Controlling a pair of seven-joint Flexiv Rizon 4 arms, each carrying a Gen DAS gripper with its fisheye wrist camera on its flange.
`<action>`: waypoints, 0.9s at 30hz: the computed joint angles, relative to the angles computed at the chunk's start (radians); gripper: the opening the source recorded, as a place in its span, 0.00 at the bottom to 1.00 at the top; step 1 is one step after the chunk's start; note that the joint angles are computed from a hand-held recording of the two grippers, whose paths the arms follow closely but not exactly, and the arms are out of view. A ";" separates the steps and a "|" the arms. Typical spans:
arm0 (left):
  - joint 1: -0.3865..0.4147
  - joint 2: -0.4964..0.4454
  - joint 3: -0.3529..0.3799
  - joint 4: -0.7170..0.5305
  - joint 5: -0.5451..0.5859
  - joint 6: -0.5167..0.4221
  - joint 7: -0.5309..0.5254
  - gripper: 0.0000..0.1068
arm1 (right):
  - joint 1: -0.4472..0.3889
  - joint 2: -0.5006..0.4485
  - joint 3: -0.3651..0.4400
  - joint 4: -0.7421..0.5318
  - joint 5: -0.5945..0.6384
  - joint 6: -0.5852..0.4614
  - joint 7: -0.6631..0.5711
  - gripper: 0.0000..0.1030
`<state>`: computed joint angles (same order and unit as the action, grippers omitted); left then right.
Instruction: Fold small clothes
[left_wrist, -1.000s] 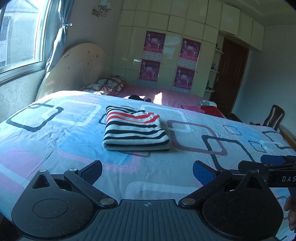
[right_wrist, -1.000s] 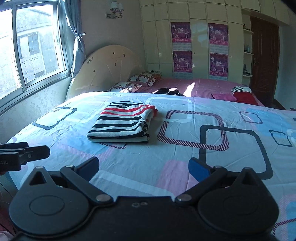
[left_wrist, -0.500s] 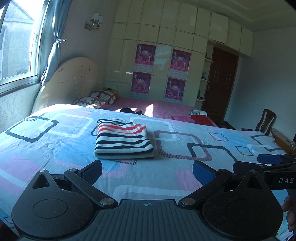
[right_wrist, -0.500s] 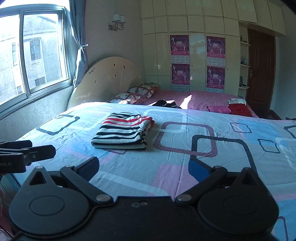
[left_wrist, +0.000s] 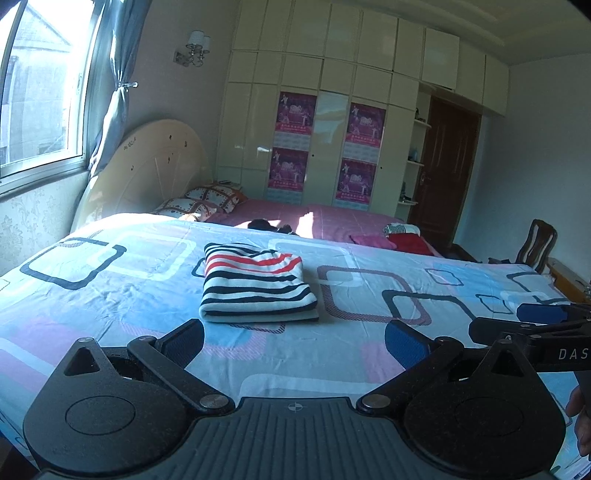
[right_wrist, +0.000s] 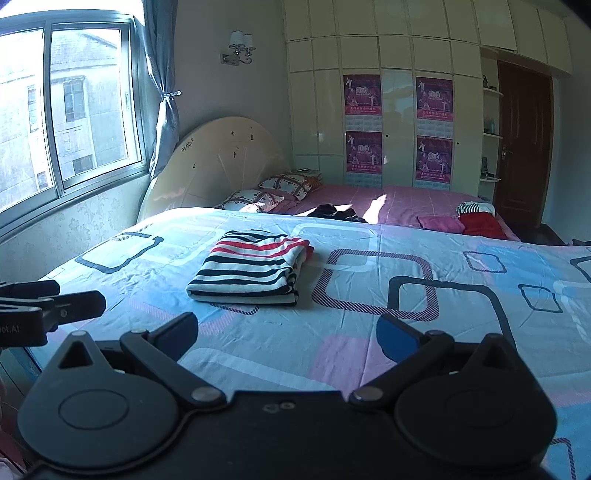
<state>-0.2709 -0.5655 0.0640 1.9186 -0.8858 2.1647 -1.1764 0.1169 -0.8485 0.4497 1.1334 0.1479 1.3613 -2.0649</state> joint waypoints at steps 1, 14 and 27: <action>-0.004 -0.002 0.003 -0.004 -0.006 0.001 0.004 0.96 | 0.000 -0.002 0.001 -0.003 0.000 -0.003 -0.001 1.00; -0.011 -0.015 0.000 -0.030 -0.060 0.001 0.050 0.96 | 0.007 -0.013 -0.005 -0.032 0.014 -0.025 -0.020 1.00; -0.012 -0.025 -0.005 -0.050 -0.075 -0.006 0.066 0.96 | 0.009 -0.013 -0.011 -0.047 0.031 -0.045 -0.038 1.00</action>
